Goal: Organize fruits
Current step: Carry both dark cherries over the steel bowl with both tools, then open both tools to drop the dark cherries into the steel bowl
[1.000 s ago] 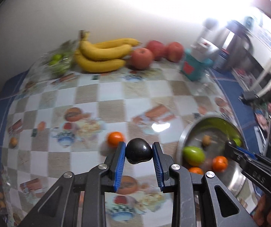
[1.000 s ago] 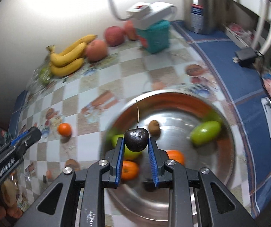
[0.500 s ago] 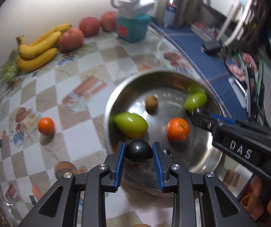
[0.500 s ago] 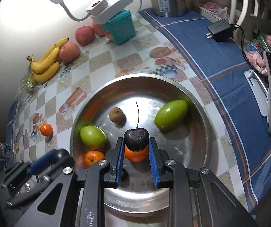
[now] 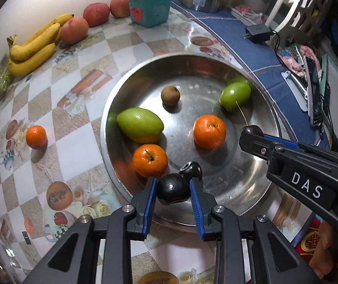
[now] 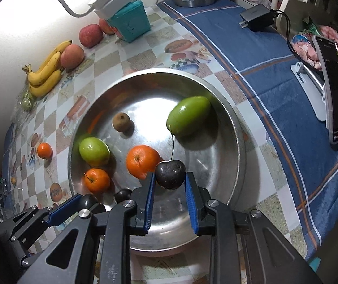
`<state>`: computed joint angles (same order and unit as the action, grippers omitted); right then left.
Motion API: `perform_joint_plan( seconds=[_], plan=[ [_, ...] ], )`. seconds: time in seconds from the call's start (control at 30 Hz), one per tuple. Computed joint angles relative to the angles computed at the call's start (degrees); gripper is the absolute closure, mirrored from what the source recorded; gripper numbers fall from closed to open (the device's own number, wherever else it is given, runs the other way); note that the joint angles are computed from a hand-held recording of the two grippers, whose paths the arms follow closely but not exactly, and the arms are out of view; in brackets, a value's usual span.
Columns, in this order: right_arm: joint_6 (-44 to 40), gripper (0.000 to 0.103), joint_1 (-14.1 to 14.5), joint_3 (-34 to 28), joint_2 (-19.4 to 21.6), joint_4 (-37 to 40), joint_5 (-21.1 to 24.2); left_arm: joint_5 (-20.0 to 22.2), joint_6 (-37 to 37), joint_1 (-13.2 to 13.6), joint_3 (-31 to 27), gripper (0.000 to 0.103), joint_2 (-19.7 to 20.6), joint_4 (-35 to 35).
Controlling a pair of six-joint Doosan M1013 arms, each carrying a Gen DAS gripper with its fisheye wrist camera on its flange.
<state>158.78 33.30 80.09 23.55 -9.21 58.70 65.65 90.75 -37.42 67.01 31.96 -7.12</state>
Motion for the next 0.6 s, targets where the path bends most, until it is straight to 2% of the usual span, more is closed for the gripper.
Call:
perform_joint_plan(
  seconds=[0.6],
  plan=[
    [-2.3, 0.075, -0.4, -0.7, 1.1, 2.9, 0.9, 2.3, -0.8, 0.1, -1.2, 0.07, 1.3, -0.3]
  ],
)
